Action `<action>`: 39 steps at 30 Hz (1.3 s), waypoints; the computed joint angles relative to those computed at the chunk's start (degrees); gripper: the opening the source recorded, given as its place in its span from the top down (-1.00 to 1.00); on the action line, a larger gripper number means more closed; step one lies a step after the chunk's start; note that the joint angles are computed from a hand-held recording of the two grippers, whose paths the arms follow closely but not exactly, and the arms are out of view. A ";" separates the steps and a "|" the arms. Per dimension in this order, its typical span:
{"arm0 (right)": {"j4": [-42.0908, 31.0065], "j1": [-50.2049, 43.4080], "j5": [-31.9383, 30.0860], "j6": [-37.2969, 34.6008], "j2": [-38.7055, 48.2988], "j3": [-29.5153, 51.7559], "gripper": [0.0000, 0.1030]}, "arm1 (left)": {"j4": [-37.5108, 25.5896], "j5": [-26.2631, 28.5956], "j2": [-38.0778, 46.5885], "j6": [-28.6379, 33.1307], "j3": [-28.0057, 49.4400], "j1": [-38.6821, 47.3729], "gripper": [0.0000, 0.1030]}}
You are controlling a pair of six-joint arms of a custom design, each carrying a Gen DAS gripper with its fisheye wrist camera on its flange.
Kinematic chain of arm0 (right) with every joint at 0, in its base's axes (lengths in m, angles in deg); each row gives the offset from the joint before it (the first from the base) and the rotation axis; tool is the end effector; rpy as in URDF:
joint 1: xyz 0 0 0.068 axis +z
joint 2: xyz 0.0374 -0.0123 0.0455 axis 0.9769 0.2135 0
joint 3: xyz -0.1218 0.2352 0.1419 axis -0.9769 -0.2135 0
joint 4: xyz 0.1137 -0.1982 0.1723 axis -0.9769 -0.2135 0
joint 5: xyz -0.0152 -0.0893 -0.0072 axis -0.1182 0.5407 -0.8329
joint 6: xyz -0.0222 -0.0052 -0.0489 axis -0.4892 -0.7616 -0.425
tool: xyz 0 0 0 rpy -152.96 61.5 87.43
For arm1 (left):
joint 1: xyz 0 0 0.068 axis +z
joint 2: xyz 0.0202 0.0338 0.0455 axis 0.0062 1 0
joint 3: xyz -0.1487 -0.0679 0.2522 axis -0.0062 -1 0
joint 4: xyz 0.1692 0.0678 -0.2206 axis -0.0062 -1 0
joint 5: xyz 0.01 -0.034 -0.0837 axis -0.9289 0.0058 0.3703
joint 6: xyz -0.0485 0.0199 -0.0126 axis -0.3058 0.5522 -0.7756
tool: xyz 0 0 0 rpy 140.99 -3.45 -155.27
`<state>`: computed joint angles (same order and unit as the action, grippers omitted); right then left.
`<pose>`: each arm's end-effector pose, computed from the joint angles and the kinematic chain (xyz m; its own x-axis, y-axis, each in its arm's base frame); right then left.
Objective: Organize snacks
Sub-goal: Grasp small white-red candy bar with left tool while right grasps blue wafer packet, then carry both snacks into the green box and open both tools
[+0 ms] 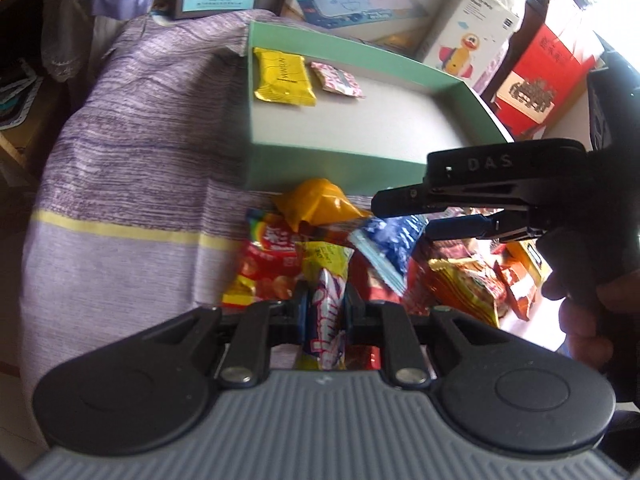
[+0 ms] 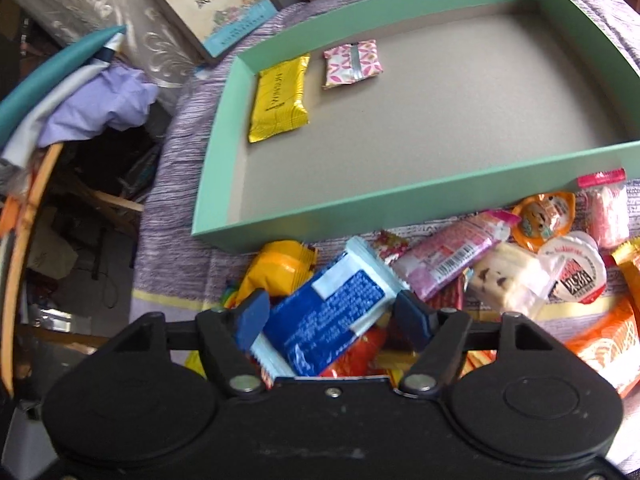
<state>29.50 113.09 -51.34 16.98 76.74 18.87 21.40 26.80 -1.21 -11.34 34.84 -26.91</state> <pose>0.3319 0.2448 0.2060 -0.9298 -0.1309 -0.3440 -0.2609 0.8936 0.3652 0.1766 -0.0864 0.1947 -0.8017 -0.3316 -0.4973 -0.1860 0.9291 -0.3196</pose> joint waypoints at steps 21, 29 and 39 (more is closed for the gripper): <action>0.29 -2.43 -2.83 -3.86 -1.30 -3.56 0.44 | 2.32 3.27 1.58 3.33 -0.38 7.13 0.68; 2.64 0.93 2.71 -9.07 -4.98 -7.46 0.72 | 2.47 2.46 2.10 2.65 -0.05 6.12 0.68; 4.24 -4.29 -1.84 -6.00 -7.56 -2.27 0.72 | 3.55 0.91 6.44 9.98 9.32 10.83 0.68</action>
